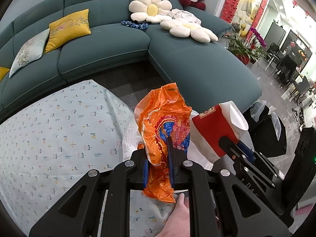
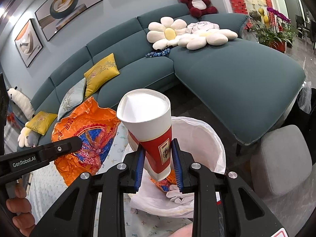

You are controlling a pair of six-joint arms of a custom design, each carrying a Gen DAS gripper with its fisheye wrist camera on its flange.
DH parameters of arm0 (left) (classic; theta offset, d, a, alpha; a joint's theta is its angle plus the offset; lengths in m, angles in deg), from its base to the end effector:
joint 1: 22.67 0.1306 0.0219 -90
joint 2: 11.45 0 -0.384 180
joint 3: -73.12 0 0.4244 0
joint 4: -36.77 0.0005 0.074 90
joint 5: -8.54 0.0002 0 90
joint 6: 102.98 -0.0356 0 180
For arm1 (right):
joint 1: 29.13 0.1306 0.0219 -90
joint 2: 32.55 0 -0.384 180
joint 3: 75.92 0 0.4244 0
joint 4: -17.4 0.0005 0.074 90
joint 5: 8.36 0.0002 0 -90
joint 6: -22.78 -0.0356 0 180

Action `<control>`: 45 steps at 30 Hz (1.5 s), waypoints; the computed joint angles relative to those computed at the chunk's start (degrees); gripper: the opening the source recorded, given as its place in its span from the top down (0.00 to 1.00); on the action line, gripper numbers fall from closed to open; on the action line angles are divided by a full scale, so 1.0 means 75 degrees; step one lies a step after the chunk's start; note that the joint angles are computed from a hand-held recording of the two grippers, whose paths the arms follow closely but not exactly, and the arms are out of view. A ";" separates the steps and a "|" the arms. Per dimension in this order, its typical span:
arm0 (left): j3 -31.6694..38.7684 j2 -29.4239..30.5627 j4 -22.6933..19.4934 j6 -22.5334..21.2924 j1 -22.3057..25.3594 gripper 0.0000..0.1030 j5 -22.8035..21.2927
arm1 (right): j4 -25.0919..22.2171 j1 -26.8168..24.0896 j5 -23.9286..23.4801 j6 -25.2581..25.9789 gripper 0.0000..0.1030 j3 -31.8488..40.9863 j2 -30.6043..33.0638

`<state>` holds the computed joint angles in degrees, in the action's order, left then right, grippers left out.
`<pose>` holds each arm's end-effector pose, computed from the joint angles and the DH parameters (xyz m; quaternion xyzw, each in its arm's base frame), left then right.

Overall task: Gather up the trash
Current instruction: 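Carry the orange packet and cup to the bin and release both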

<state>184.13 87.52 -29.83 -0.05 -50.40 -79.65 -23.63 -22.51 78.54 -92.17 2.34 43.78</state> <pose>0.4951 -0.2621 0.5090 0.1274 0.9439 -0.1198 0.2801 0.4371 0.0522 0.4488 0.1323 0.8930 0.1404 0.4067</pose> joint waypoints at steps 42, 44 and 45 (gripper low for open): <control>-0.0427 -0.0256 0.0158 0.0332 0.0396 0.44 -0.0274 | 0.0005 0.0390 0.0070 -0.0061 0.72 0.0406 0.0510; -0.0457 -0.0290 0.0162 0.0335 0.0426 0.44 -0.0283 | -0.0013 0.0429 0.0093 -0.0045 0.72 0.0433 0.0516; -0.0477 -0.0308 0.0170 0.0343 0.0433 0.44 -0.0285 | -0.0040 0.0455 0.0125 -0.0020 0.72 0.0454 0.0524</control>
<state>180.55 85.20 -28.55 2.52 -47.15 -81.78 -23.93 -19.09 79.48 -92.32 5.75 47.71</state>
